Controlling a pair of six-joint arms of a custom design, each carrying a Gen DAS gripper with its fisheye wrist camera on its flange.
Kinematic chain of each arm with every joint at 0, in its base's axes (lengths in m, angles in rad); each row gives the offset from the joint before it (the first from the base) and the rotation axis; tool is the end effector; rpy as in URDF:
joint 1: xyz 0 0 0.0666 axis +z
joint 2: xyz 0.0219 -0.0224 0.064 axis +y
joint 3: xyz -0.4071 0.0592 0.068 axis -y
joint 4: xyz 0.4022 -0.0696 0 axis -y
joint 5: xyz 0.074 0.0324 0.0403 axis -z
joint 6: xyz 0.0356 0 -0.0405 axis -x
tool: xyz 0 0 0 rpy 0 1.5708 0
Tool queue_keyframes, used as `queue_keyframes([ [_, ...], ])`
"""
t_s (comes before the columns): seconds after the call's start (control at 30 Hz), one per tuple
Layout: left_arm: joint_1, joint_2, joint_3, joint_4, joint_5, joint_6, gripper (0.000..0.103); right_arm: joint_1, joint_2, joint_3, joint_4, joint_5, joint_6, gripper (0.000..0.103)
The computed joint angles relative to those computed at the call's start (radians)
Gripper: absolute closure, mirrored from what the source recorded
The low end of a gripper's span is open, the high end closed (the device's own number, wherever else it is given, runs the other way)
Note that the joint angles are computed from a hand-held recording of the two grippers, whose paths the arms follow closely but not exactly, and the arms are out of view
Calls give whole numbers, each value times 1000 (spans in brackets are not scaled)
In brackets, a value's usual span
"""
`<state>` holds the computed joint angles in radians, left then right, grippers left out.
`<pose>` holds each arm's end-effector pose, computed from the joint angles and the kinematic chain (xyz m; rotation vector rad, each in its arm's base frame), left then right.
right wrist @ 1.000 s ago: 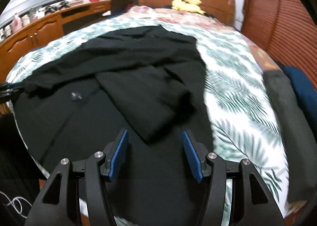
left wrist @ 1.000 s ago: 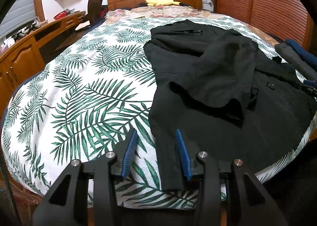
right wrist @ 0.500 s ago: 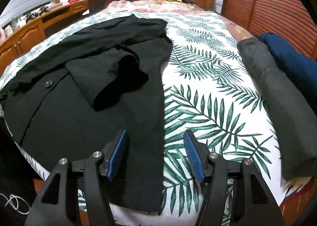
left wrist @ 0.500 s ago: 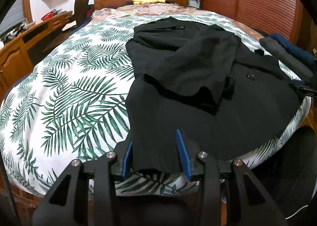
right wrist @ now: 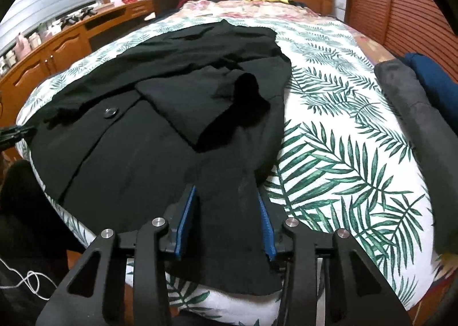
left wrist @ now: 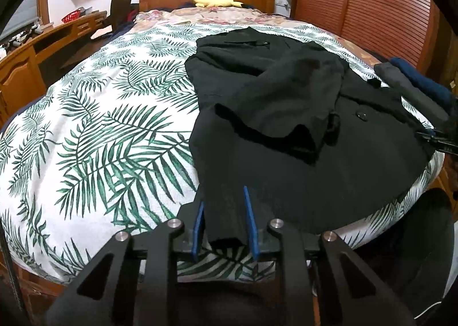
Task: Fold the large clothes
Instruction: 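Grasp the coat hem with the left tool while the right tool grasps it too, then lift the hem with both tools and fold it over the coat body toward the collar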
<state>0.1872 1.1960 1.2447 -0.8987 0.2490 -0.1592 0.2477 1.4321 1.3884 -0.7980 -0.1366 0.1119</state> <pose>0.4039 0.0672 0.4723 0.0792 2.3896 -0.1393 0.4908 0.1287 0.4440 -0.4937 2.3636 0.2272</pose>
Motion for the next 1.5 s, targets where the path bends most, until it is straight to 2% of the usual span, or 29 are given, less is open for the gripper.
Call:
queue_keyframes([
  [0.03,-1,-1,1,1,-6,-3,95,0,-1,1,2,-4,1,72],
  [0.07,0,-4,2,6,-3,2,100,0,-2,2,5,-2,5,89],
  [0.1,5,-7,5,13,7,12,101,-2,-3,4,9,2,8,96],
  [0.2,17,-33,17,37,28,33,101,-24,-15,12,34,-44,-24,100],
  [0.4,31,-92,69,57,57,54,101,-28,-80,30,74,-73,-62,102],
  [0.73,99,-196,156,51,128,58,101,10,-225,79,8,-47,-5,102],
  [1.07,157,-213,243,35,211,62,101,33,-344,111,-26,-56,14,102],
  [1.2,130,-159,258,9,169,42,101,37,-315,116,-26,-67,2,102],
  [1.3,91,-102,262,18,119,48,101,45,-258,117,-5,-67,4,102],
  [1.5,13,12,281,121,1,62,101,31,-79,203,27,-44,3,102],
])
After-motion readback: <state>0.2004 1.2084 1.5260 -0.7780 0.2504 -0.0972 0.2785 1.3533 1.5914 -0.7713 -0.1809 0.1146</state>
